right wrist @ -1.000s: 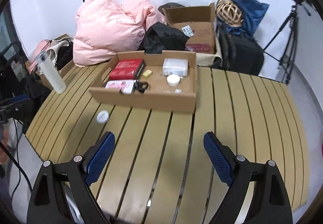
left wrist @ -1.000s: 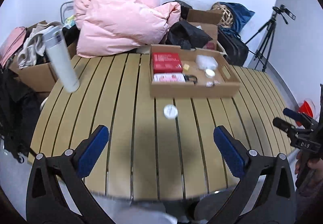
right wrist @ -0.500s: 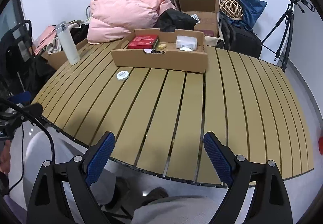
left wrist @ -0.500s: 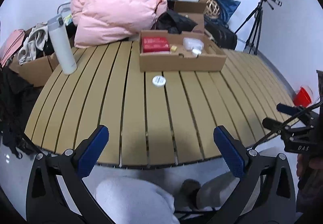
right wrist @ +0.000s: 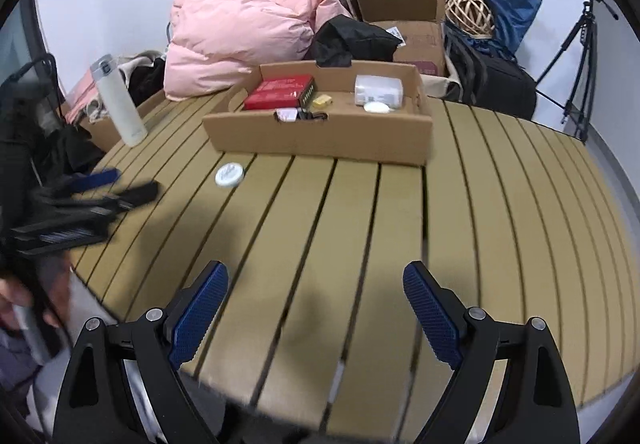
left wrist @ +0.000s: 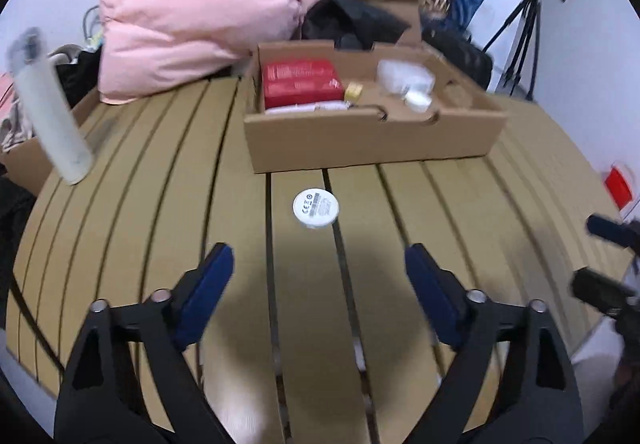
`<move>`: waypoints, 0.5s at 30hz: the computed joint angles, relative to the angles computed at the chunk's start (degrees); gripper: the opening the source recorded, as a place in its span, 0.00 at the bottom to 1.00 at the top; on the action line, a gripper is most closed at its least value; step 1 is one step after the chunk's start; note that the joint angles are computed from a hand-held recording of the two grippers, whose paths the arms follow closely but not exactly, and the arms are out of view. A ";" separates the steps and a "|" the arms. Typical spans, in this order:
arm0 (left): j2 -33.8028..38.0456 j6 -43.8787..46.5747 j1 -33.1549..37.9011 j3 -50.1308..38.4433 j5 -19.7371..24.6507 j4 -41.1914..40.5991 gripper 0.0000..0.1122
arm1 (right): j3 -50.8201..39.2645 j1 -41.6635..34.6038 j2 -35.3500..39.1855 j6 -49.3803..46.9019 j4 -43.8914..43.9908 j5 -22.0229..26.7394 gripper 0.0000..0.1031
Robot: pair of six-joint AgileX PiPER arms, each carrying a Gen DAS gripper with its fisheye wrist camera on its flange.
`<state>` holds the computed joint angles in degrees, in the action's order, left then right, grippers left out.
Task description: Organize objects
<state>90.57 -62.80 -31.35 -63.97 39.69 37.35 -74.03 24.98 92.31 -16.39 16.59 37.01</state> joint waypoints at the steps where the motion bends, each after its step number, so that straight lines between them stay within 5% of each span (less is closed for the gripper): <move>1: 2.08 1.15 1.24 -1.09 -1.06 -0.28 0.71 | -1.67 -0.12 1.96 -1.70 1.39 -0.49 0.89; 10: 13.63 1.20 7.68 -6.17 -7.59 -2.51 0.65 | -17.01 1.00 17.62 -3.07 2.98 -0.59 0.89; 13: 14.12 -0.84 5.65 -6.08 -7.12 3.26 0.32 | -19.09 1.37 20.93 -1.46 1.74 -0.90 0.86; 14: 14.20 -1.17 5.49 -6.17 -6.74 3.35 0.32 | -19.50 1.30 21.64 -1.34 2.04 -0.52 0.82; 15: 14.29 -1.75 5.09 -6.26 -6.04 4.04 0.32 | -19.85 1.46 22.44 -0.50 1.40 -0.47 0.65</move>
<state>104.86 -64.55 -26.26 -70.24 33.66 41.39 -93.88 26.44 114.75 -16.89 17.98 36.54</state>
